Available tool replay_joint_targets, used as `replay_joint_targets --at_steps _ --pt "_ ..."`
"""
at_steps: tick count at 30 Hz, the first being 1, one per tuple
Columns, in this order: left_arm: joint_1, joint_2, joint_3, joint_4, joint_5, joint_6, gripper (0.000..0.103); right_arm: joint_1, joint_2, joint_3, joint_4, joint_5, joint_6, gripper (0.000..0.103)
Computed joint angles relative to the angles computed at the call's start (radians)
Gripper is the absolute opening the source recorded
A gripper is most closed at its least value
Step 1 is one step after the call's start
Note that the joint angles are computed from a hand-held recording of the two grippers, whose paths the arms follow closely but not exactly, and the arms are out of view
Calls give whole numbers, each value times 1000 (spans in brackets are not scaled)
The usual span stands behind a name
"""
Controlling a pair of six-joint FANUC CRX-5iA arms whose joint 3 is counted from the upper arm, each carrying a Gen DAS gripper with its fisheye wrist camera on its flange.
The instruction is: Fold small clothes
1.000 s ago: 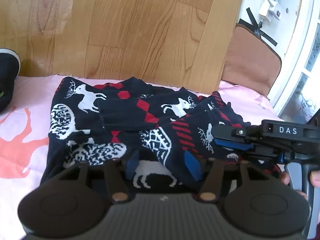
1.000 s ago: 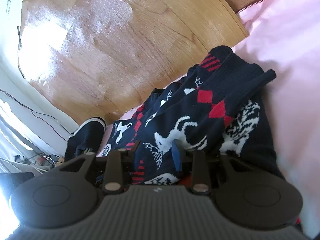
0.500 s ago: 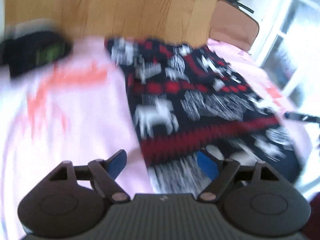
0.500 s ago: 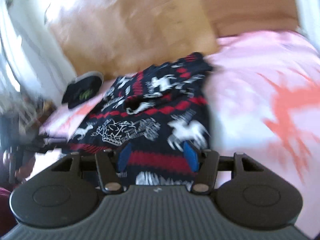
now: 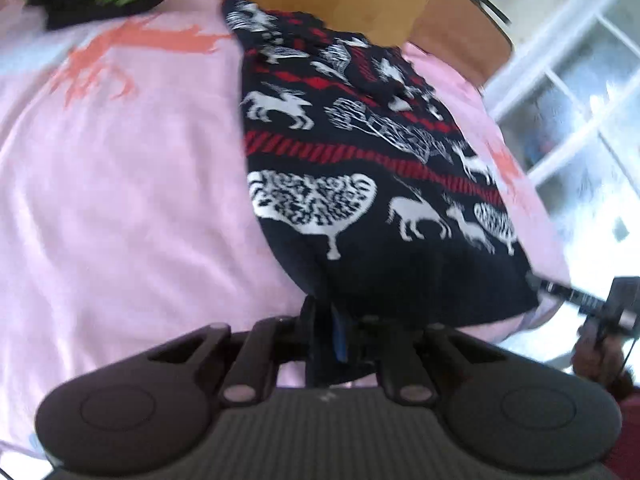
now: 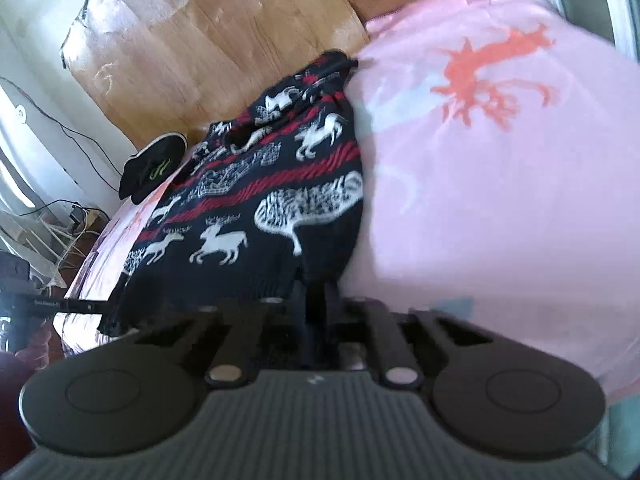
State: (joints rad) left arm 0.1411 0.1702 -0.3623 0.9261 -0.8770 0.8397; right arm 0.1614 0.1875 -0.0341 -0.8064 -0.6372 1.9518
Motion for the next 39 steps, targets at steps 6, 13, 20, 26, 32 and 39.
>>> replay_joint_targets --at_steps 6,13,20,26,32,39 --pt "64 -63 -125 307 8 -99 8 -31 -24 20 -73 2 20 10" --pt "-20 56 -56 727 54 -219 8 -113 87 199 -299 -18 80 10" --pt "-64 367 460 240 326 277 26 40 439 651 159 137 -420 30" --pt "-42 324 352 270 288 231 60 33 446 645 188 107 -370 53" --pt "-43 335 364 201 211 236 73 55 370 488 239 75 -361 60" --pt "-43 391 505 -44 91 370 9 120 318 385 351 192 -406 12"
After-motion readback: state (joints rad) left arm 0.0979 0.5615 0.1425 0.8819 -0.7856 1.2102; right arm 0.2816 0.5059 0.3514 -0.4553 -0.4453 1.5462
